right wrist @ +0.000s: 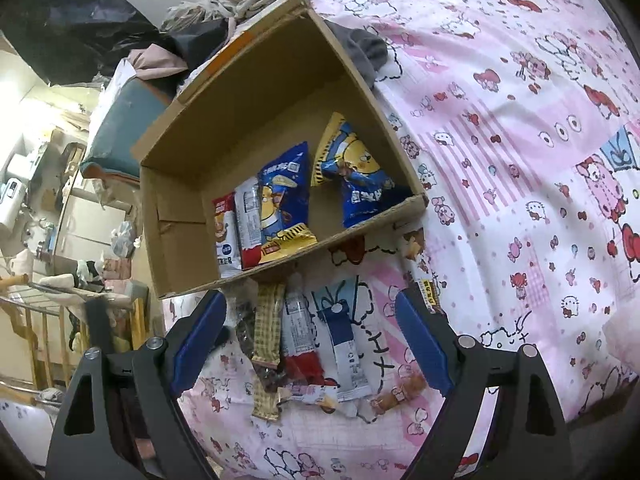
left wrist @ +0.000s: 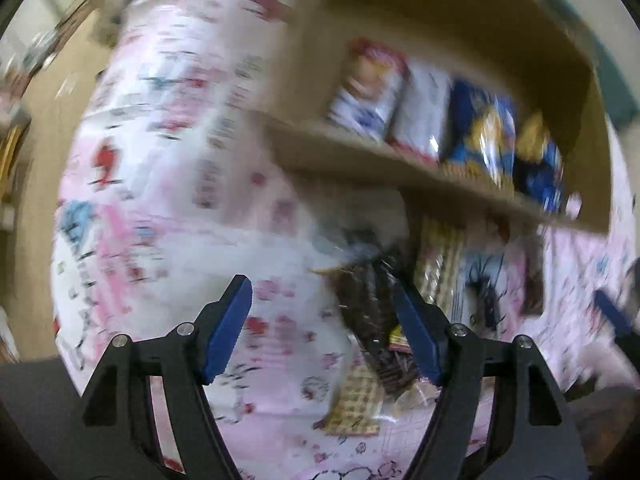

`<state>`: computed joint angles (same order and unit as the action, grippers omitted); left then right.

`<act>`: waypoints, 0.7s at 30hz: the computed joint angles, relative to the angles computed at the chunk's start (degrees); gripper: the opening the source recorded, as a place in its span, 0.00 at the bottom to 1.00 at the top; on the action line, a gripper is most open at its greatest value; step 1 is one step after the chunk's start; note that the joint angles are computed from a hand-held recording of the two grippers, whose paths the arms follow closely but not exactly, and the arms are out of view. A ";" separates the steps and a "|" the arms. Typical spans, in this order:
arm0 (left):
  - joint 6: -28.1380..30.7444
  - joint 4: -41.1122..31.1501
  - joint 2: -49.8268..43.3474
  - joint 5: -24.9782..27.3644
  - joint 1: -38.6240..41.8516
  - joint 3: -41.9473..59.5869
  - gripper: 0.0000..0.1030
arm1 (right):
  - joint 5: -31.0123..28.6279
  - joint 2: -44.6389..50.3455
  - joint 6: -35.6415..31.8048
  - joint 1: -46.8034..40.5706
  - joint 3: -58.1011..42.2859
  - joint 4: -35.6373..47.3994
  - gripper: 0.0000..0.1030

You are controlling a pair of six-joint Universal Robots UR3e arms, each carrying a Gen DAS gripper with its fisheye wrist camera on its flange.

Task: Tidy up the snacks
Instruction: 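Grasp a white snack packet from the pile with the left tool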

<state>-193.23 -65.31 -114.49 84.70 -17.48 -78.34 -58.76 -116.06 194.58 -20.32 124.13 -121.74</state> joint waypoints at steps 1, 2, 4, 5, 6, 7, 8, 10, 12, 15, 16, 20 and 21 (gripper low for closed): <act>-0.09 -0.50 -1.72 0.55 -1.11 1.52 0.68 | 1.09 -0.90 -0.01 -0.40 -0.10 0.82 0.86; -0.44 -0.47 -2.55 0.55 -1.63 2.15 0.68 | 1.72 -1.41 0.09 -0.49 -0.31 1.25 0.86; -0.98 -1.33 -4.45 0.50 -2.91 4.47 0.68 | 2.44 -2.26 0.34 -0.41 -1.15 1.77 0.86; -0.60 -2.07 -5.47 0.24 -3.54 5.95 0.68 | 2.71 -2.59 0.52 -0.33 -1.51 1.90 0.86; -0.39 -2.87 -6.47 0.52 -4.25 7.43 0.73 | 3.00 -2.82 0.66 -0.27 -1.86 2.04 0.86; -0.17 -3.57 -7.33 1.02 -4.92 8.73 0.79 | 3.37 -3.00 0.70 -0.13 -2.21 2.09 0.86; -0.15 -3.59 -7.81 1.36 -5.38 9.24 0.80 | 3.29 -2.96 0.75 0.19 -2.56 2.06 0.86; -0.64 -2.46 -8.44 1.70 -5.94 9.05 0.85 | 2.51 -2.22 1.24 1.22 -3.32 1.71 0.86; -1.19 -1.28 -8.68 1.77 -6.13 8.56 0.85 | 2.51 -1.55 1.53 1.72 -3.68 1.50 0.86; 0.35 -0.36 -8.23 1.52 -6.12 7.49 0.83 | 1.61 -0.56 2.06 2.64 -3.95 0.68 0.86; 0.52 -0.34 -8.19 1.97 -6.20 7.36 0.72 | 1.40 -0.47 2.19 2.77 -3.95 0.60 0.86; 2.65 2.04 -5.86 3.55 -6.14 3.19 0.57 | 1.03 -0.65 1.68 2.23 -3.34 0.73 0.86; 3.12 2.91 -4.97 3.14 -5.96 1.82 0.52 | 0.95 -0.66 1.64 2.10 -3.15 0.83 0.86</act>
<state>-190.11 -62.40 -119.46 87.84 -23.44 -76.52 -57.81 -116.72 196.22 -18.23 120.98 -120.91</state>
